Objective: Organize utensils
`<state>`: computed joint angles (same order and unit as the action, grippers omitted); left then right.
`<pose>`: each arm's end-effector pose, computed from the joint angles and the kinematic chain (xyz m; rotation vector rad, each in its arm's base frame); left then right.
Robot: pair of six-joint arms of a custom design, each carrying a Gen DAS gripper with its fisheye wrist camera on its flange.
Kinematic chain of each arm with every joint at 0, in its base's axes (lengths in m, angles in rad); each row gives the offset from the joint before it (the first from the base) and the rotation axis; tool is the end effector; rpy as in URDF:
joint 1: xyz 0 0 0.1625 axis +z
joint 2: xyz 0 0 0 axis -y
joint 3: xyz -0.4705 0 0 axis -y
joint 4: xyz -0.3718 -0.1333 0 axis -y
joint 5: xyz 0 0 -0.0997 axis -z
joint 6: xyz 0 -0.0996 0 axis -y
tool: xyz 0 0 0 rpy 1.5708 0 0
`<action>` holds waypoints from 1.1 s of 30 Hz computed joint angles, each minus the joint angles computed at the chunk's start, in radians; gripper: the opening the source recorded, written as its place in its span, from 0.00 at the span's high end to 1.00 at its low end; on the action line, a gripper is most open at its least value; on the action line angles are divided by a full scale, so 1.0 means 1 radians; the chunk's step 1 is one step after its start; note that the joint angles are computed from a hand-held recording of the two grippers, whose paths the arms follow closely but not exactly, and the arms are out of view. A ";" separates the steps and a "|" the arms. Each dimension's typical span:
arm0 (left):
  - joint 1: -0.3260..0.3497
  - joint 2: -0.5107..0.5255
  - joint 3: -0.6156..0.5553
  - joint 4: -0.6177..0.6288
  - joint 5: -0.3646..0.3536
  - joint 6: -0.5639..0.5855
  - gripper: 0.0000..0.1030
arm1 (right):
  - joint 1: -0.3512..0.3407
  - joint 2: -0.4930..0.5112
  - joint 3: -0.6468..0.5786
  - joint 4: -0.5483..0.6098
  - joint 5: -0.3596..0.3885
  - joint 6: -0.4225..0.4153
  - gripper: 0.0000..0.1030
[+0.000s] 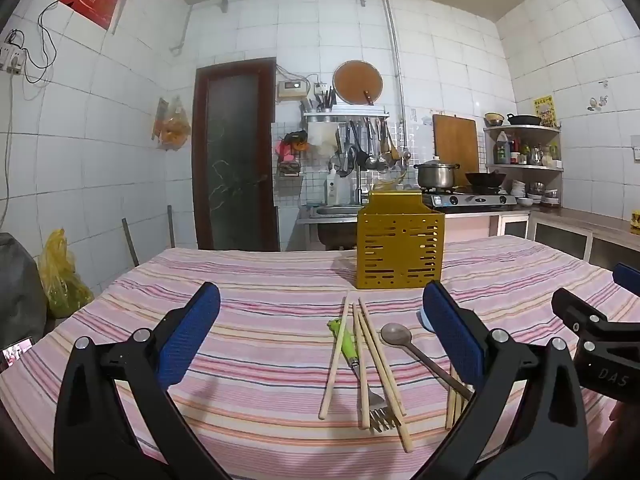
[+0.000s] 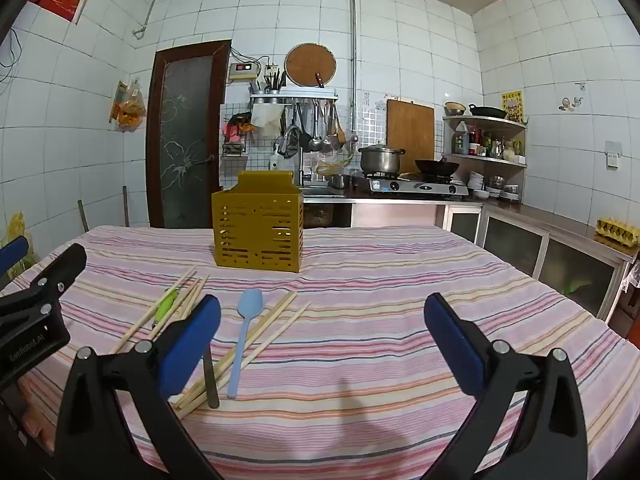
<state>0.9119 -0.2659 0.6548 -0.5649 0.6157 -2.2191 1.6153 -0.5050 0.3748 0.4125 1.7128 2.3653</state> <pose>-0.3642 -0.8209 0.0571 0.4022 1.6623 -1.6226 0.1568 -0.8412 0.3152 0.7533 -2.0194 1.4549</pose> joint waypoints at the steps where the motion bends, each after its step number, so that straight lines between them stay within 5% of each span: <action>1: 0.000 -0.001 0.004 -0.004 0.002 0.003 0.05 | 0.001 0.006 -0.014 0.012 0.005 0.001 0.04; 13: -0.001 0.001 -0.002 0.001 -0.006 0.014 0.05 | 0.000 0.020 -0.048 0.021 0.002 -0.001 0.04; 18: -0.002 0.003 -0.005 0.002 -0.006 0.015 0.05 | 0.001 -0.032 0.067 -0.052 0.001 -0.009 0.04; 33: -0.009 -0.019 0.054 -0.036 -0.009 0.017 0.05 | 0.003 -0.035 0.072 -0.055 0.003 -0.010 0.04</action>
